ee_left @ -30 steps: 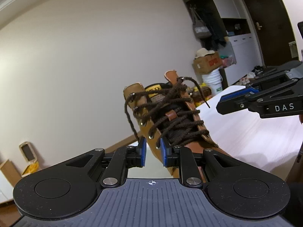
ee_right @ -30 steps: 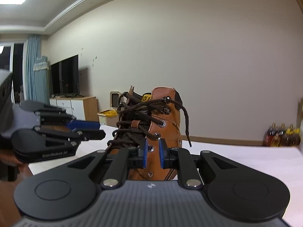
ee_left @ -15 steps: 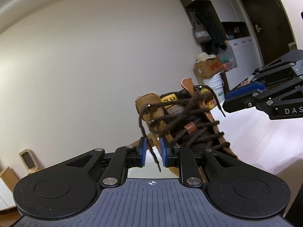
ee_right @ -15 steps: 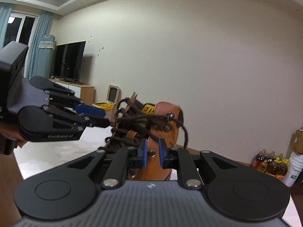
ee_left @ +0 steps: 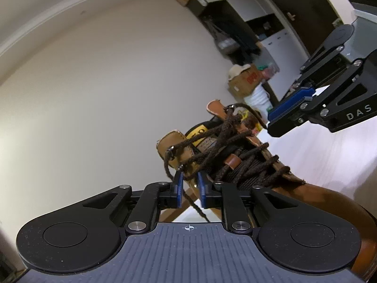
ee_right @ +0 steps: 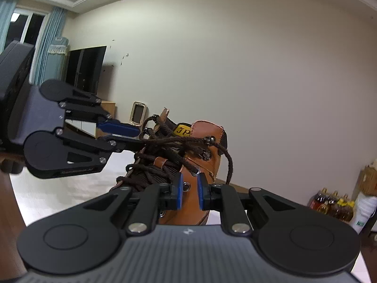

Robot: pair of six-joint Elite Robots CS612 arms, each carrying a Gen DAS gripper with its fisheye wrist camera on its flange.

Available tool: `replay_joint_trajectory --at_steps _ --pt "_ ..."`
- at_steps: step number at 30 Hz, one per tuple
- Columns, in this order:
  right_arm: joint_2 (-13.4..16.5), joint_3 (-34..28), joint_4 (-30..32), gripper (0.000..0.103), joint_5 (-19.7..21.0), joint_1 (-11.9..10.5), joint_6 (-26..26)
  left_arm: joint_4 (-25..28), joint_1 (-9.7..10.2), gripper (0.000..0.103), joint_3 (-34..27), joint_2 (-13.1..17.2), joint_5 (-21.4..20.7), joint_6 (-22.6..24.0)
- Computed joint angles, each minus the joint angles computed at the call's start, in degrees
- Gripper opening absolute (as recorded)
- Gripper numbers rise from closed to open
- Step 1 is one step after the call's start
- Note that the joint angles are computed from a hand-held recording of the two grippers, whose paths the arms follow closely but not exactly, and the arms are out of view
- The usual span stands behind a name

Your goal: Lace up shoes with both hands

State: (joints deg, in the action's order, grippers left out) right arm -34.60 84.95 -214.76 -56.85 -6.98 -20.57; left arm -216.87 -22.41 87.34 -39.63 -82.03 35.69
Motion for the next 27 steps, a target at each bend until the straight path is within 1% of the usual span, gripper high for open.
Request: replay_joint_trajectory --at_steps 3,6,8,13,15,17,19,21,23,24,25,26,27 --pt "0.1 -0.25 -0.22 0.015 -0.04 0.07 0.33 -0.75 0.24 0.007 0.13 -0.26 -1.01 -1.55" --pt "0.15 -0.36 -0.02 0.015 -0.06 0.21 -0.75 -1.64 0.41 0.007 0.03 -0.4 -1.3 -2.53" --pt "0.15 -0.41 0.29 0.015 -0.35 0.35 -1.61 -1.25 0.52 0.007 -0.01 -0.57 -1.57 -2.71" --pt "0.2 -0.79 0.21 0.015 -0.11 0.67 -3.24 -0.98 0.11 0.007 0.43 -0.85 -1.21 0.52" --pt "0.28 -0.96 -0.57 0.015 -0.37 0.87 -4.41 -0.92 0.13 0.008 0.67 -1.0 -1.35 0.64" --pt "0.41 -1.25 -1.53 0.015 -1.79 1.19 -5.63 -0.93 0.18 0.009 1.04 -1.17 -1.45 0.43" --pt "0.42 -1.39 -1.67 0.015 -2.25 1.31 -6.25 -0.97 0.16 0.01 1.67 -1.36 -1.42 0.33" --pt "0.45 -1.44 -2.02 0.015 -2.73 1.48 -7.57 -0.65 0.28 0.01 1.78 -1.51 -1.49 0.08" --pt "0.48 -1.4 -2.64 0.015 -2.9 1.84 -11.35 -0.46 0.36 0.01 1.96 -1.63 -1.84 -0.69" --pt "0.46 -1.34 -2.8 0.015 -2.82 1.94 -12.44 -0.4 0.41 0.01 1.94 -1.67 -1.92 -1.07" --pt "0.5 -1.33 -3.1 0.014 -2.87 2.22 -15.12 -0.26 0.45 0.01 1.96 -1.75 -2.06 -1.4" --pt "0.6 -1.41 -3.38 0.014 -3.33 2.44 -16.61 -0.07 0.48 0.01 2.0 -1.86 -2.22 -1.58" --pt "0.7 -1.54 -3.56 0.013 -3.69 2.53 -17.05 -0.05 0.49 0.01 2.01 -1.9 -2.31 -1.44"
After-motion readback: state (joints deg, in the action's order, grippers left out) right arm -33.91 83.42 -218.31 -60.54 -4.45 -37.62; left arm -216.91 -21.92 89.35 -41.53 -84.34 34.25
